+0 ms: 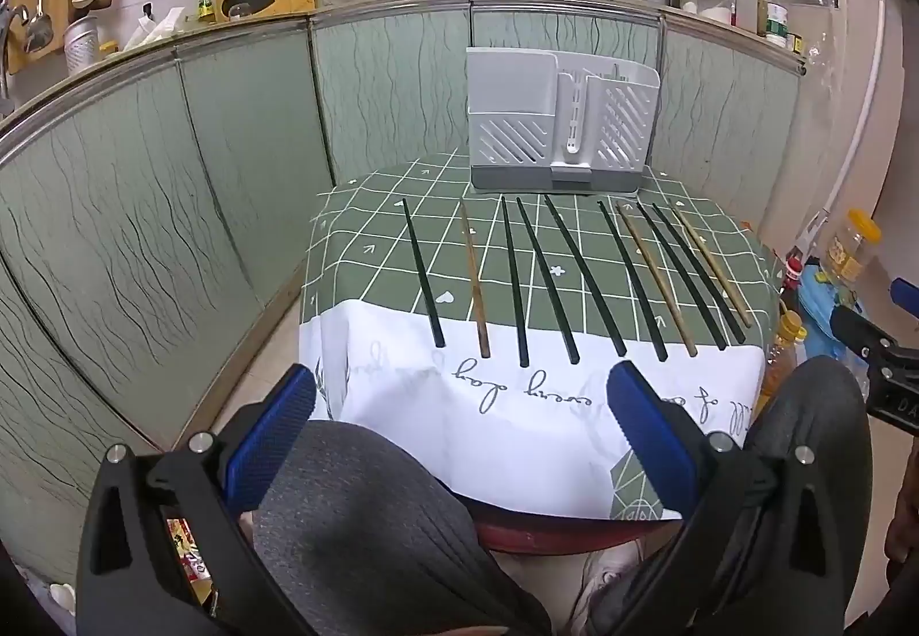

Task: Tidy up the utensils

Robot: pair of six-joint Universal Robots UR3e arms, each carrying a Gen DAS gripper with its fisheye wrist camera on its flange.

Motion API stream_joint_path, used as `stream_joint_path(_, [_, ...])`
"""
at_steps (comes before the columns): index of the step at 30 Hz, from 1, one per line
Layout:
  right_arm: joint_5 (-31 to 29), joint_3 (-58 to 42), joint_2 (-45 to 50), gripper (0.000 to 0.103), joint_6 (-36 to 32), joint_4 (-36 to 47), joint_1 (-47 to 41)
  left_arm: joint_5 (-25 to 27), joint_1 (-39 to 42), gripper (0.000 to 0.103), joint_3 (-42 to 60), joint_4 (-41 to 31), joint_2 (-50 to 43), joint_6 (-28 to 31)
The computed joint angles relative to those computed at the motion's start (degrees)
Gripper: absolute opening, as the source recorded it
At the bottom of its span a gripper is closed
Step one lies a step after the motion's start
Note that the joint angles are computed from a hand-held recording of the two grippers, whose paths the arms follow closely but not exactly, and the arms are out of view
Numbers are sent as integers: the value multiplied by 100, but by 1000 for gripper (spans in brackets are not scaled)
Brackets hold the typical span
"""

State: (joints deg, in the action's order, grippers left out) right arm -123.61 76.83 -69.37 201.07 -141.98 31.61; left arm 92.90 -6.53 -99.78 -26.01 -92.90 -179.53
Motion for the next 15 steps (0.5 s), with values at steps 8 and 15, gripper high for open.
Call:
stream_joint_path(8, [-29,-8,11,95,16,20,20,16,-2,99,48,-71,4,-18])
stream_joint_path(15, [-87,-31,6,95,-62,-9,52,11,-9,99,81,-117,24,-6])
